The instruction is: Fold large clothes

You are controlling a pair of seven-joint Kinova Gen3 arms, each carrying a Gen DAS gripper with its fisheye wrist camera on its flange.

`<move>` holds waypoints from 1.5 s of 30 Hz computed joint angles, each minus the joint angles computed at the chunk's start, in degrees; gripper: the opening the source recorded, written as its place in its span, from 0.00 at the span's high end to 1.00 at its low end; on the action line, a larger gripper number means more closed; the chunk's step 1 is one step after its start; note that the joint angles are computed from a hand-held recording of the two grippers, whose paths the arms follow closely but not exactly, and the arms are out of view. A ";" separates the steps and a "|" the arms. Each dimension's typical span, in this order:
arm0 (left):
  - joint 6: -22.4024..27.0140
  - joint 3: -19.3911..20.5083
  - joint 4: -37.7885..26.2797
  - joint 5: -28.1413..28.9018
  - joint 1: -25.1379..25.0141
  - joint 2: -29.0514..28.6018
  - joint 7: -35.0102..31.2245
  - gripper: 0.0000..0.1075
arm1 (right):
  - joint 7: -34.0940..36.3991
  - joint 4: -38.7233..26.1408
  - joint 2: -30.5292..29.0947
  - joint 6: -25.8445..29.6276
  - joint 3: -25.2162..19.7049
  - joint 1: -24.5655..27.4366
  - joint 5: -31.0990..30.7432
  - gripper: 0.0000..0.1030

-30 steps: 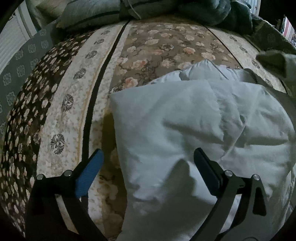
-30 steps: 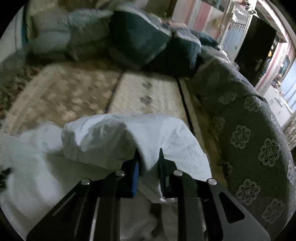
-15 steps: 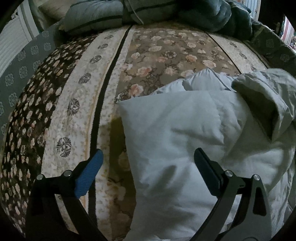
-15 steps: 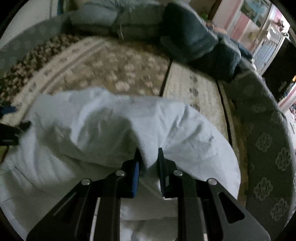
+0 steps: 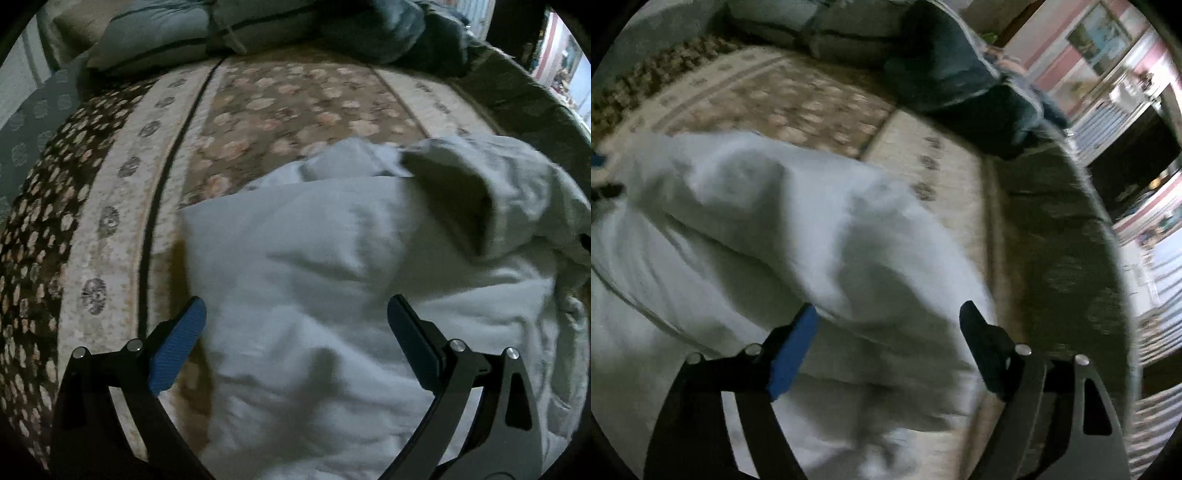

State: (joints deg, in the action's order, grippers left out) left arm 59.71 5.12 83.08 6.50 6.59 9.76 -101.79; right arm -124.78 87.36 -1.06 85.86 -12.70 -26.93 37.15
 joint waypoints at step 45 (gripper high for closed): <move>7.13 0.43 2.67 -12.87 3.38 -9.06 10.61 0.49 | -3.89 26.62 -24.33 -33.15 2.66 23.44 -30.35 0.09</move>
